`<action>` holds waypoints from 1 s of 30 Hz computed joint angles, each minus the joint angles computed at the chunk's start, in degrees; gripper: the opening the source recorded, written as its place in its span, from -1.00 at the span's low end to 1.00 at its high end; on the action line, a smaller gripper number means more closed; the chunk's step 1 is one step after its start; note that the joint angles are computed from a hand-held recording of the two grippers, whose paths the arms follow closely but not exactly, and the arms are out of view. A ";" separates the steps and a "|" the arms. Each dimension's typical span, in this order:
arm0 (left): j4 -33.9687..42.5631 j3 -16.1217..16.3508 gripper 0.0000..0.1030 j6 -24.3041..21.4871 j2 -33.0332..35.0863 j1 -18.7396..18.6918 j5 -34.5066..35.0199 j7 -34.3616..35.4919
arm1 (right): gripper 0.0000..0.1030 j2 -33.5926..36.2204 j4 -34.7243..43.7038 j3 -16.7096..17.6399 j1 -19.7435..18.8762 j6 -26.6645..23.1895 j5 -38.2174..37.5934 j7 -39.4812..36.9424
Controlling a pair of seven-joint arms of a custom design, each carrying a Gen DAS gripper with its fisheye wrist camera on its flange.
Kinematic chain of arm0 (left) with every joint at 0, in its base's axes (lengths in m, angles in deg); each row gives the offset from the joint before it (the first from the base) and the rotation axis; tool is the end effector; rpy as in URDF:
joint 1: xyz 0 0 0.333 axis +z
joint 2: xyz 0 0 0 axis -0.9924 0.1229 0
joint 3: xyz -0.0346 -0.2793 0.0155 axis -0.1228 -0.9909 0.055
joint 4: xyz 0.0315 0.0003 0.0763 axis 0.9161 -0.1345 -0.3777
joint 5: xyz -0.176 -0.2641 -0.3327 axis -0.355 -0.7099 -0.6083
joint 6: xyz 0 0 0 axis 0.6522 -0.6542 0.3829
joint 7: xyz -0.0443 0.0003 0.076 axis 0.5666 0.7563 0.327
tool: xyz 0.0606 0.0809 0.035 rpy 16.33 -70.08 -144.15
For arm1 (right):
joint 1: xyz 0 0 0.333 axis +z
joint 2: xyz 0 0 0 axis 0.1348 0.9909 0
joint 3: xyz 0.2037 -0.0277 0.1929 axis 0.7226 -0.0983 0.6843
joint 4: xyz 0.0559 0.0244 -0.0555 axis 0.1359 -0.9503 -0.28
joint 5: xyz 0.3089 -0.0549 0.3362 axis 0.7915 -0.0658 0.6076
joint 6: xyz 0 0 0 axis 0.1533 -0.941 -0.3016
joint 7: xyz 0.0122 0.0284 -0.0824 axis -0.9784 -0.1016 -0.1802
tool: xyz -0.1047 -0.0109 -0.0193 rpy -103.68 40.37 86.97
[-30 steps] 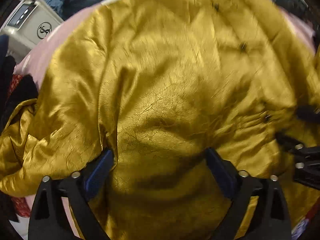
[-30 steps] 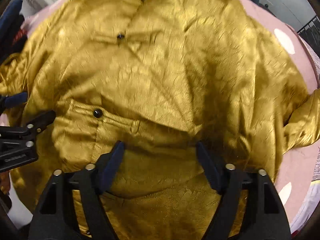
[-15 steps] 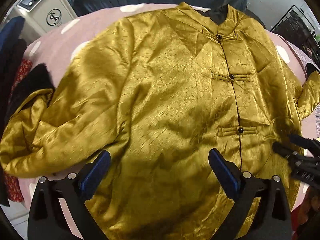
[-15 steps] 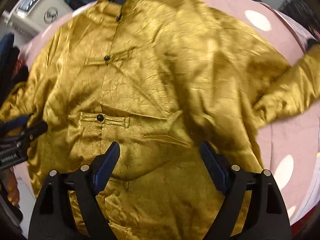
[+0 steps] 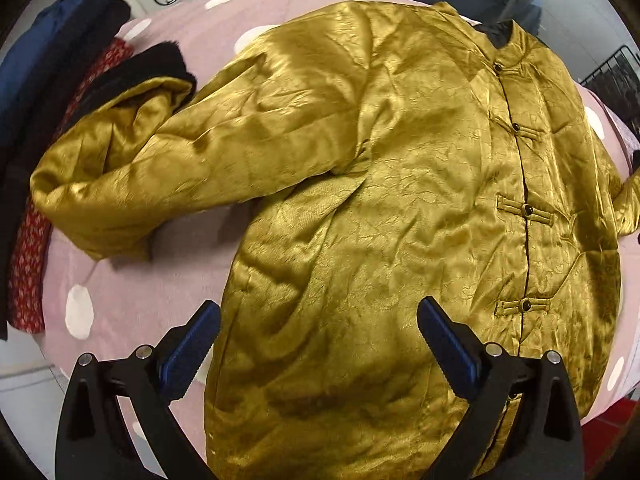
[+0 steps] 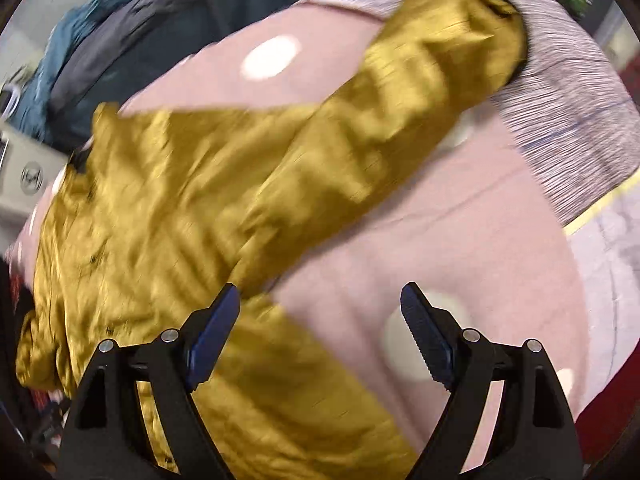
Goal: Fold large clothes
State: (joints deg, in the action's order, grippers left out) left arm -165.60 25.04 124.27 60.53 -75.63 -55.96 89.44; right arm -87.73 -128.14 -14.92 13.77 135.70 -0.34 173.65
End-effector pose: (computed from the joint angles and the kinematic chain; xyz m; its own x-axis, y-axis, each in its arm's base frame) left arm 0.5017 0.0942 0.5743 -0.1322 -0.9901 -0.0478 -0.9792 0.1379 -0.1486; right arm 0.4319 0.1135 0.5690 -0.6323 -0.7612 -0.1442 -0.7372 0.6483 -0.1904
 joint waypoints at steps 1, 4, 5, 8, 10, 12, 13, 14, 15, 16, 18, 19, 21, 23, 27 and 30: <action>0.13 0.06 0.87 -0.21 -0.04 0.10 -0.16 -0.38 | 0.59 0.02 0.35 -0.58 -1.08 -0.28 -1.10 -0.18; -0.17 0.32 0.87 -0.40 -0.97 0.22 -0.11 0.28 | 0.59 1.50 2.65 -1.78 -3.85 -0.97 -3.90 -1.13; -0.53 -0.13 0.87 0.22 -0.79 -0.09 -0.20 -0.14 | 0.59 2.23 3.62 -2.02 -4.98 -0.76 -5.23 -1.31; -0.83 -0.28 0.87 -0.97 -1.89 -0.57 -0.17 0.17 | 0.59 4.44 5.83 -2.70 -7.61 -0.94 -8.41 -1.69; -0.76 -0.63 0.87 -1.37 -1.81 -0.96 0.00 0.04 | 0.59 5.73 6.83 -3.16 -8.90 -1.71 -9.92 -1.73; -0.86 -0.93 0.87 -1.62 -2.03 -1.32 0.13 -0.29 | 0.59 7.03 7.59 -3.87 -9.54 -0.92 -9.98 -1.43; -0.61 -1.14 0.87 -1.42 -1.54 -1.53 0.19 -0.61 | 0.59 7.20 7.48 -4.37 -9.76 0.21 -9.75 -1.35; -0.77 -1.22 0.87 -1.54 -1.78 -1.65 0.24 -0.83 | 0.59 8.29 8.10 -4.22 -10.12 1.07 -10.18 -0.82; -0.55 -1.29 0.87 -1.62 -1.58 -1.79 0.24 -1.10 | 0.59 9.34 9.03 -3.96 -10.60 1.37 -11.20 -0.32; -0.41 -1.36 0.87 -1.74 -1.50 -1.91 0.22 -1.38 | 0.59 10.13 9.63 -3.89 -10.79 1.73 -11.96 -0.20; -0.22 -1.54 0.87 -1.80 -1.26 -2.09 0.44 -1.85 | 0.59 13.27 12.29 -4.02 -10.66 2.51 -13.21 -1.44; -0.14 -1.69 0.87 -1.94 -1.12 -2.16 0.72 -2.09 | 0.59 14.91 13.69 -4.26 -10.50 2.54 -13.93 -2.72; 0.17 -1.89 0.87 -2.23 -0.68 -2.33 1.03 -2.48 | 0.59 19.69 17.97 -4.46 -10.09 0.68 -16.17 -6.17; 0.39 -2.10 0.87 -2.52 -0.46 -2.57 1.24 -2.74 | 0.34 23.89 21.45 -5.09 -9.61 -1.83 -17.87 -8.60; 0.62 -2.35 0.87 -2.88 -0.25 -3.19 1.26 -2.68 | -0.77 25.52 21.46 -7.37 -8.43 -2.64 -16.85 -11.94; 0.47 -2.54 0.87 -3.39 -0.56 -3.61 1.06 -2.74 | -0.83 15.07 11.59 -7.68 -9.42 7.75 -15.84 -6.11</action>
